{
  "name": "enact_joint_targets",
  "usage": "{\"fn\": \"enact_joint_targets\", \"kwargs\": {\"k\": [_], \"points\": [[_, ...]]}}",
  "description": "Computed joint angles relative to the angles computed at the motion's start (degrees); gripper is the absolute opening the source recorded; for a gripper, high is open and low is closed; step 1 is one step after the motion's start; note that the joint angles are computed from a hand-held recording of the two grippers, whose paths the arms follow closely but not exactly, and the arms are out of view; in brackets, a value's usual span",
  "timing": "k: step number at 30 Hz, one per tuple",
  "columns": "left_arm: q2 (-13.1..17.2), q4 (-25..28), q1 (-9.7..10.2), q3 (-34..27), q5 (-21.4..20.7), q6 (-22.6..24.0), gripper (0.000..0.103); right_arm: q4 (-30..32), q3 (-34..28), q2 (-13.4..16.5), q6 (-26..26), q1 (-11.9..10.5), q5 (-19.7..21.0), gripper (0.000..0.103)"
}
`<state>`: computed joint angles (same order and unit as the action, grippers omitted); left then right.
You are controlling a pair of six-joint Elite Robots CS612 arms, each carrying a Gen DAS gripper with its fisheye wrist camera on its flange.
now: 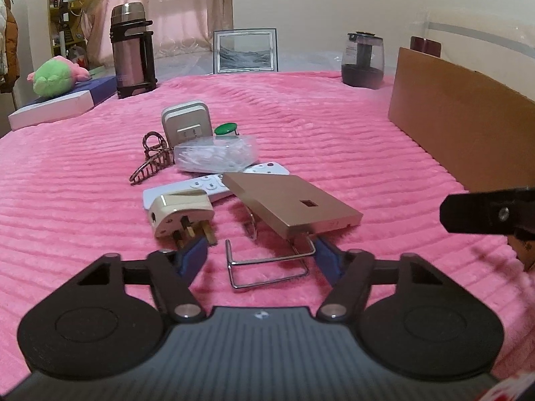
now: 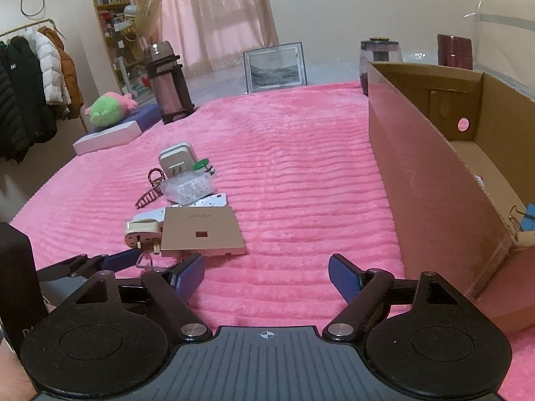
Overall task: Organize rigid objects
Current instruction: 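Grasp the wire stand with the left tool while the right tool grasps the gold TP-LINK plate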
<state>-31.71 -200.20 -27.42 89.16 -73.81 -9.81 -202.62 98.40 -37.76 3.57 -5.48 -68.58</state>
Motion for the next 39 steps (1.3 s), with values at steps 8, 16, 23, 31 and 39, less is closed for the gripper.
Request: {"fn": "enact_joint_targets", "kwargs": {"k": [8,16,23,31,39], "points": [[-1.72,0.37,1.45,2.55,-3.08,2.70,0.050,1.18,-0.32,0.21,-0.85,0.72,-0.53,0.079],[-3.96,0.72,3.75,6.42,-4.63,8.24,0.049,5.08,-2.54,1.04,-2.58,1.92,2.17,0.079],[-4.46,-0.30,5.64,8.29,-4.25,6.55,0.049,8.25,-5.94,2.44,-1.39,3.67,3.76,0.088],[-3.75,-1.39,7.24,7.22,-5.34,5.12,0.049,9.95,-11.26,4.95,10.92,5.86,1.16,0.092],[-3.15,-3.35,7.79,7.29,-6.88,5.09,0.050,14.81,-14.56,5.93,11.25,7.73,-3.95,0.092]]}}
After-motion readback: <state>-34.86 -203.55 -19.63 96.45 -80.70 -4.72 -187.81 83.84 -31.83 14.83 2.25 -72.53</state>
